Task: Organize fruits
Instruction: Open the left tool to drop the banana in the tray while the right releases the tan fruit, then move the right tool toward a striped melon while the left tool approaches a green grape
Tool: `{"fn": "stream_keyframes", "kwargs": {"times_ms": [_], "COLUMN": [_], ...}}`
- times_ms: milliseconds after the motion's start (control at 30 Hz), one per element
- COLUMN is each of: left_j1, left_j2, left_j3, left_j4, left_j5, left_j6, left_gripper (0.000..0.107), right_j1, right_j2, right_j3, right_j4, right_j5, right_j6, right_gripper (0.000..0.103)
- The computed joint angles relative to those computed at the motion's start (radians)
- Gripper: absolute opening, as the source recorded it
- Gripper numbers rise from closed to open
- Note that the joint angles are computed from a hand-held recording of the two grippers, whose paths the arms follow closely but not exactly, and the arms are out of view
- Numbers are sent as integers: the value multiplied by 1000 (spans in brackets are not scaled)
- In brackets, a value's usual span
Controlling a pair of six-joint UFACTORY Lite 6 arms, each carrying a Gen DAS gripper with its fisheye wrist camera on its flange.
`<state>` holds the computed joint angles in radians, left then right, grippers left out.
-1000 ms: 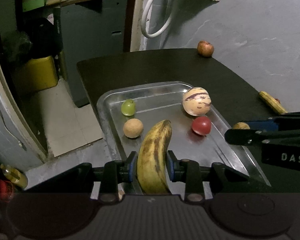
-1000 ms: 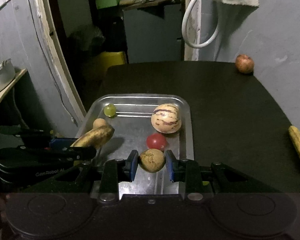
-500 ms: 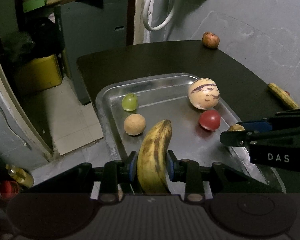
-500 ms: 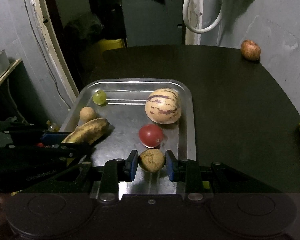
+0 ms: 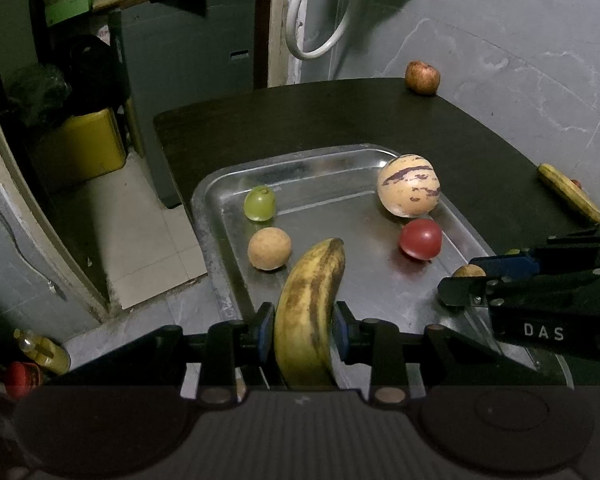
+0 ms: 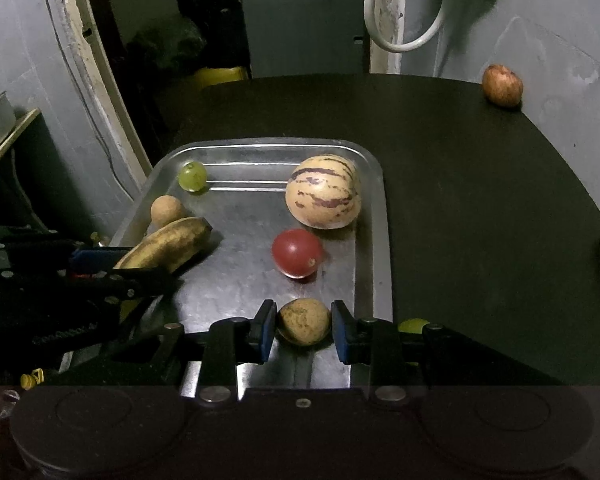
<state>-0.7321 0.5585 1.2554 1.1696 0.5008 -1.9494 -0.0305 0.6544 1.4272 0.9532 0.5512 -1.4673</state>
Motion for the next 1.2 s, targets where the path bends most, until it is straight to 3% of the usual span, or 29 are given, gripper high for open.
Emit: {"fn": "stream_keyframes", "kwargs": {"times_ms": [167, 400, 600, 667, 800, 1033, 1200], "left_j1": [0, 3, -7, -16, -45, -73, -88], "left_j2": [-3, -34, -72, -87, -99, -38, 63], "left_j3": [-4, -24, -37, -35, 1, 165, 333], "left_j4": [21, 45, 49, 53, 63, -28, -193], "left_j5": [6, 13, 28, 34, 56, 1, -51], "left_j6": [-23, -35, -28, -25, 2, 220, 512], "left_gripper": [36, 46, 57, 63, 84, 91, 92], "right_j1": [-3, -18, -79, -109, -196, -389, -516], "right_j2": [-4, -41, -118, -148, -227, -326, -361], "right_j3": [-6, -21, -36, -48, -100, -190, -217], "right_j4": [21, 59, 87, 92, 104, 103, 124], "right_j5": [2, 23, 74, 89, 126, 153, 156], "right_j6": [-14, -23, -18, -16, -39, -40, -26], "right_gripper": [35, 39, 51, 62, 75, 87, 89]}}
